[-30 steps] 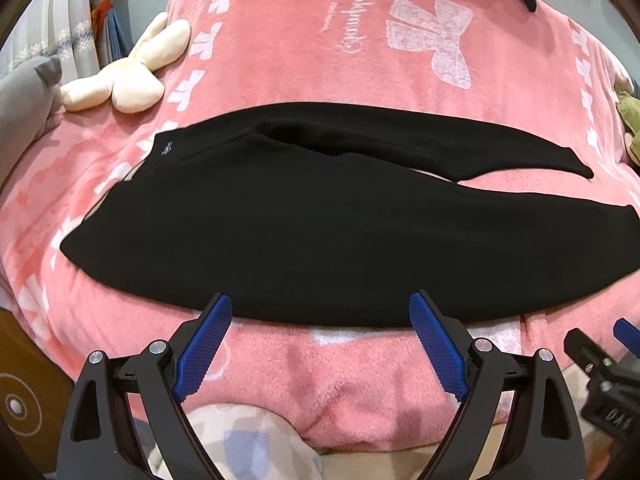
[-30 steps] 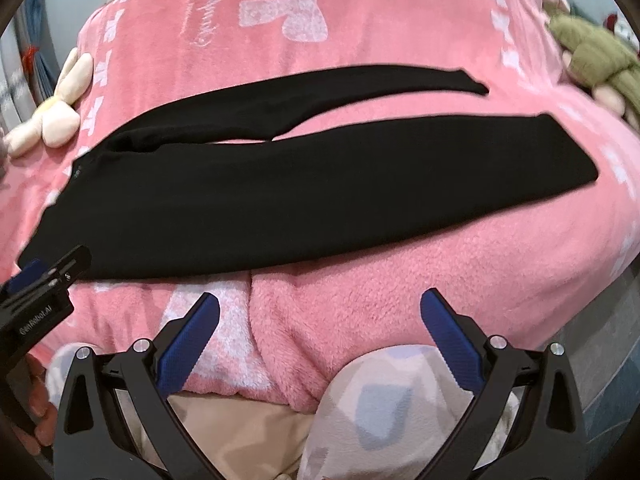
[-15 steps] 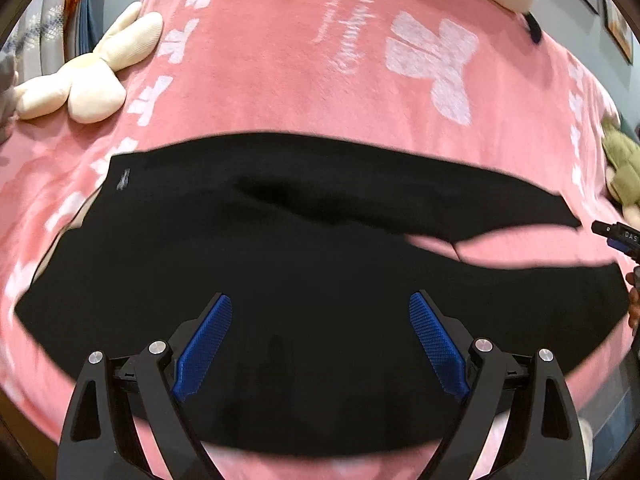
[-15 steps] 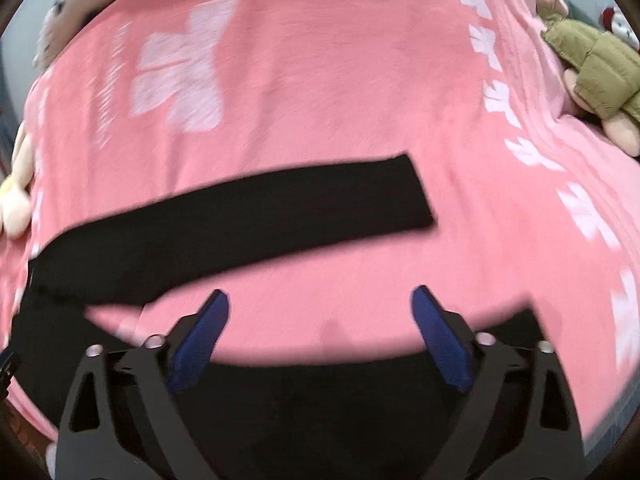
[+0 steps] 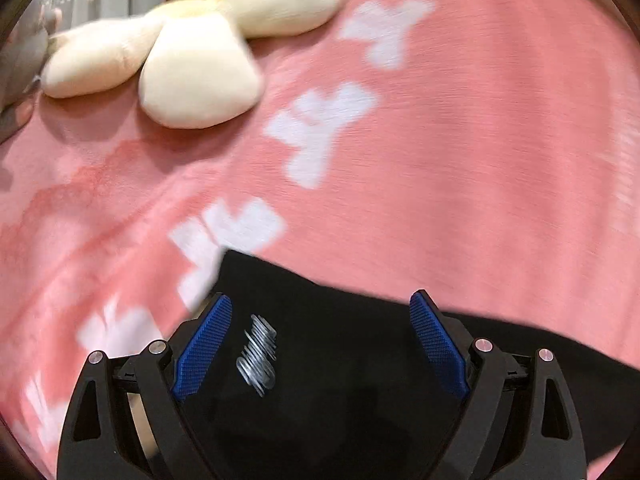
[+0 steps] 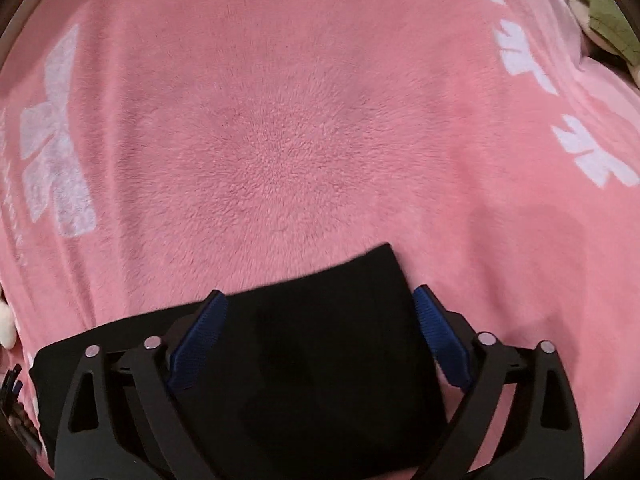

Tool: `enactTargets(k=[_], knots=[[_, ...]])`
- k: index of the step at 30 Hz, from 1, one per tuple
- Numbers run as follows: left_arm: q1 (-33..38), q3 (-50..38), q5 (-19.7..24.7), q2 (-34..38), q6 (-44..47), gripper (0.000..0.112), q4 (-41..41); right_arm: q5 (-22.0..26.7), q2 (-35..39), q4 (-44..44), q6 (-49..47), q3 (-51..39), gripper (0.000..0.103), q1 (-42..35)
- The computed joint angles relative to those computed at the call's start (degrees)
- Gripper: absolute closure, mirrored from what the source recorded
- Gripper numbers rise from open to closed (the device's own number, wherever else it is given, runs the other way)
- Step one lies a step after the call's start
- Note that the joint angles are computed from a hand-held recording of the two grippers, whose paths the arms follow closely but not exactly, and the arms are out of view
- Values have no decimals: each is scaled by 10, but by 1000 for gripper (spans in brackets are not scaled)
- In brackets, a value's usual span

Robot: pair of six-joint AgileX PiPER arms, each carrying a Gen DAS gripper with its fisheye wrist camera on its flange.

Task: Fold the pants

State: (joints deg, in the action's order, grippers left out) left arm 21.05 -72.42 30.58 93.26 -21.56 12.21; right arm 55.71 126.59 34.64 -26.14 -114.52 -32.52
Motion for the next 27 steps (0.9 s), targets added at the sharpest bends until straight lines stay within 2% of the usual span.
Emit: enactTargets(k=[2, 4, 5, 6, 7, 8, 9, 10, 13, 15, 16, 20, 22, 25, 27], knots=[[39, -67, 39, 68, 60, 24, -71, -14, 11, -27, 15, -14, 7, 15], [65, -96, 47, 102, 94, 26, -135, -31, 11, -49, 16, -13, 8, 27], [76, -106, 45, 119, 101, 28, -167, -45, 6, -58, 12, -3, 16, 33], [80, -108, 43, 123, 104, 32, -175, -64, -3, -73, 4, 13, 27, 42], [78, -111, 42, 126, 92, 47, -162, -72, -8, -81, -4, 22, 53, 46], [77, -112, 43, 126, 90, 74, -150, -62, -10, -65, -20, 23, 76, 43], [80, -115, 47, 125, 110, 98, -162, -43, -9, -38, -33, 19, 87, 34], [88, -118, 57, 124, 146, 112, -197, -38, -14, -25, -37, 23, 89, 30], [123, -74, 48, 64, 237, 112, -297, -70, -70, 22, -102, 90, 90, 19], [148, -47, 59, 18, 300, 112, -354, -66, -109, 71, -146, 126, 91, 1], [163, -38, 76, -3, 332, 112, -384, -49, -132, 109, -180, 145, 91, -16], [221, -10, 177, -101, 418, 112, -460, -8, -197, 150, -241, 188, 91, -51], [247, 8, 216, -139, 443, 112, -497, 22, -258, 195, -300, 260, 91, -88], [323, 55, 297, -219, 515, 112, -551, 79, -318, 233, -377, 330, 91, -155], [404, 99, 377, -279, 571, 112, -579, 120, -344, 245, -418, 367, 91, -203]])
